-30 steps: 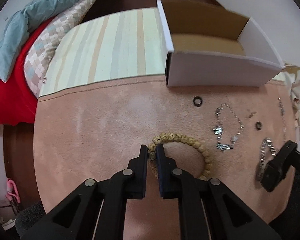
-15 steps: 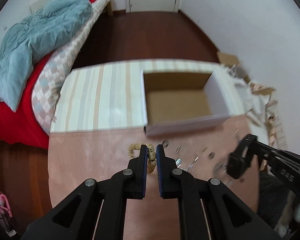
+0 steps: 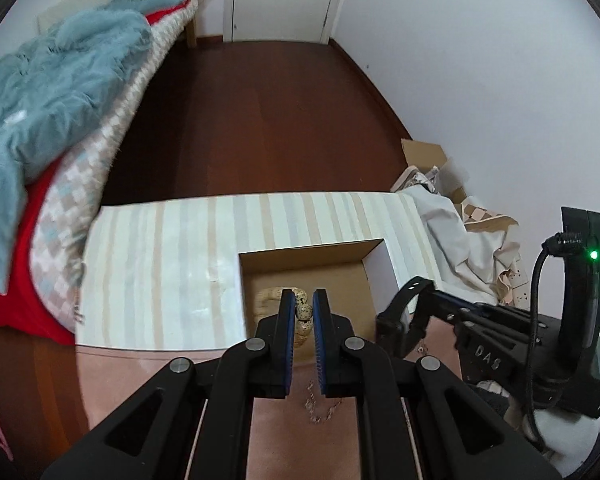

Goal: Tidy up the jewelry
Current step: 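Carry the bead bracelet and watch band with both tools into the white box, then open both tools inside the box and lift them away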

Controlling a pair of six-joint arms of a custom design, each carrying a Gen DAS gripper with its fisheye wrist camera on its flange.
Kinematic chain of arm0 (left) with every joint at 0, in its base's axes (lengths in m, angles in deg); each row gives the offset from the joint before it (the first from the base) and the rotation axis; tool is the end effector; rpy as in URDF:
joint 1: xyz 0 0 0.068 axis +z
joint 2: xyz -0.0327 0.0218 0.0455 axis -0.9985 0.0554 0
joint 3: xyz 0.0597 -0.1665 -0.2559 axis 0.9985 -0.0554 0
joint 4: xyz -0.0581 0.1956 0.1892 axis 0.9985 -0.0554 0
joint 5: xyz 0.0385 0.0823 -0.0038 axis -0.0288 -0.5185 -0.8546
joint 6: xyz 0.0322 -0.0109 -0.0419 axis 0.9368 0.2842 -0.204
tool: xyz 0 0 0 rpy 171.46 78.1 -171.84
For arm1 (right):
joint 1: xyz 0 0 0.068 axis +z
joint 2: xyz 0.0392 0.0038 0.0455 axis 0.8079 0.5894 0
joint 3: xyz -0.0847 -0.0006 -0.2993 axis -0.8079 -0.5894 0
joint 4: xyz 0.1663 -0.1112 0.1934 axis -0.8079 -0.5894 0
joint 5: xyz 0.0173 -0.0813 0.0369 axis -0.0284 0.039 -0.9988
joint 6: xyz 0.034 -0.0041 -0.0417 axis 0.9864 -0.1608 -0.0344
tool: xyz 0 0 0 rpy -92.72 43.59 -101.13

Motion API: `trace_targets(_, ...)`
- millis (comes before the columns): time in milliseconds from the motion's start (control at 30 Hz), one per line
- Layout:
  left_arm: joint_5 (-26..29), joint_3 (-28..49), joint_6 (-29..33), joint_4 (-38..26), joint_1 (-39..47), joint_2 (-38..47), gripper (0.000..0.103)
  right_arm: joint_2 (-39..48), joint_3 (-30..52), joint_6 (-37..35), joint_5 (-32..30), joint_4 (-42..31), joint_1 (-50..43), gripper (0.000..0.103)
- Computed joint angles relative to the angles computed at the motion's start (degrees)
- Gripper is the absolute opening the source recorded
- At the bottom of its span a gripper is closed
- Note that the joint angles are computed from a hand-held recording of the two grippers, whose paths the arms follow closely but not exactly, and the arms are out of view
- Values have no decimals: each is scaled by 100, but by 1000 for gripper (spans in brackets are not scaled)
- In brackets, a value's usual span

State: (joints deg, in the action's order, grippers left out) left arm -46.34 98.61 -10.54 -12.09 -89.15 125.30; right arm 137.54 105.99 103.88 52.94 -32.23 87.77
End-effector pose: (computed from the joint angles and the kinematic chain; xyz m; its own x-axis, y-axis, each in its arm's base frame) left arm 0.1978 -0.0206 0.3762 -0.8251 0.3609 -0.4347 0.4757 0.8589 -0.1897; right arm 0.1350 0.0845 0.3340 -0.8461 0.4148 -0.3349 0.3433 0.9045 0.2529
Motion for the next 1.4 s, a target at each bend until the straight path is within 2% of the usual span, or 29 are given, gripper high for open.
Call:
trace_targets(300,42,-28,-386,402,-65,800,9,561,-391,-802,-796,864,-858,8)
trace_targets(333,66,-16,-407,408,-27,833,9,592,-419,-853,-904,929,-930,11)
trace_targets(367,38,-11,-430,430,3,852,12,618,-410,-868,-904,926,-950,20)
trace_targets(400,-13,-28,-451,465,-4,848,19,658,-369,-843,-834,899,-923,29)
trace_targets(433,-93,-65,-458,528,15,812,30,668,-329,-820,-749,872,-879,45)
trace_targets(467,-184,-100,-480,596,24,768,39,656,-289,-777,-695,870,-827,52)
trace_targets(500,-318,-152,-501,675,38,688,59,658,-246,-752,-652,840,-778,53)
trace_targets(533,-426,-239,-514,804,77,561,72,694,-164,-719,-553,748,-695,55)
trace_targets(600,-737,-430,-516,1080,140,275,79,792,35,-586,-181,504,-428,63)
trace_targets(667,-960,-603,-467,1270,211,86,85,900,198,-424,201,197,-142,83)
trace_targets(733,-1222,-854,-413,1491,280,-143,100,992,290,-192,621,-119,171,92)
trace_targets(933,-1486,-1580,-95,1865,507,-664,103,1083,173,281,1112,-443,715,102)
trace_targets(1200,-1409,-1775,-174,1672,612,-1020,103,1122,205,760,1458,-678,1325,103)
trace_targets(1400,-1349,-1635,62,1428,871,-1415,103,1088,478,1292,1594,-1084,1832,103)
